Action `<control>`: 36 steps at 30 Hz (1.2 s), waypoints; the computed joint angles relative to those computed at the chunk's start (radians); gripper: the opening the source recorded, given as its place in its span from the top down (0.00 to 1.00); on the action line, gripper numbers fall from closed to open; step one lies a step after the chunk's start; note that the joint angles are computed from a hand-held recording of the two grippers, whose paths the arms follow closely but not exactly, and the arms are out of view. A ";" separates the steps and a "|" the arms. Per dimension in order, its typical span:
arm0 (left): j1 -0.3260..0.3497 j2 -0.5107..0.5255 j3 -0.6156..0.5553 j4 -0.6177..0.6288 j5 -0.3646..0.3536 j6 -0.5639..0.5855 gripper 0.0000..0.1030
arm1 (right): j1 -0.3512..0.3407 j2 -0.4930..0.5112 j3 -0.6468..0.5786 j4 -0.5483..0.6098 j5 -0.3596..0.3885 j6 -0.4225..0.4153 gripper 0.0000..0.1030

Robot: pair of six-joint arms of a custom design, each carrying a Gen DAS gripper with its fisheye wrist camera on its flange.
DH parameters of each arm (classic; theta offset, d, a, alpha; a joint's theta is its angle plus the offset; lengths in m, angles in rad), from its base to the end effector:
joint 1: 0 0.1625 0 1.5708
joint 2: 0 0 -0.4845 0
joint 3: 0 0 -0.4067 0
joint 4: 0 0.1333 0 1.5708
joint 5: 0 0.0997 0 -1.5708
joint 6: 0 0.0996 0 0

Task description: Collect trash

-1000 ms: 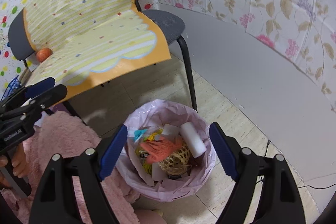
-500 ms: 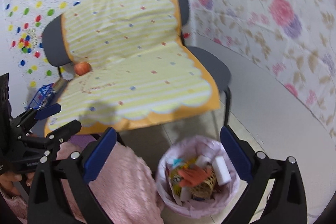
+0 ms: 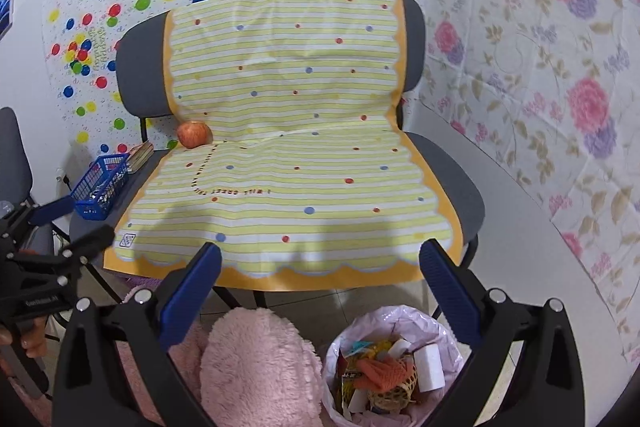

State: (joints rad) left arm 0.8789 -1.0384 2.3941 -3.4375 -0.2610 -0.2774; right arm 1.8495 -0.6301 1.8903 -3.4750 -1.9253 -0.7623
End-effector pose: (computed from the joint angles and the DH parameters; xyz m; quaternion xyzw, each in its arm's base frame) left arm -0.0990 -0.4793 0.2090 0.0073 0.7826 -0.4519 0.4281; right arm 0.2742 -0.5993 0.0459 0.4160 -0.8378 0.2624 0.2370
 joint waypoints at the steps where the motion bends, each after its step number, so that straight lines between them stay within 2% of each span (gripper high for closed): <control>1: -0.004 -0.009 0.005 0.014 0.018 -0.015 0.09 | 0.003 0.001 -0.004 0.012 0.003 0.002 0.06; 5: -0.014 -0.047 0.022 0.106 0.063 -0.099 0.09 | 0.014 0.005 -0.010 0.028 0.009 0.000 0.06; 12: -0.011 -0.078 0.030 0.169 0.049 -0.147 0.09 | 0.023 0.009 -0.013 0.034 0.025 -0.006 0.06; 36: -0.001 -0.086 0.031 0.129 0.038 -0.113 0.09 | 0.024 0.020 -0.017 0.036 0.018 -0.004 0.06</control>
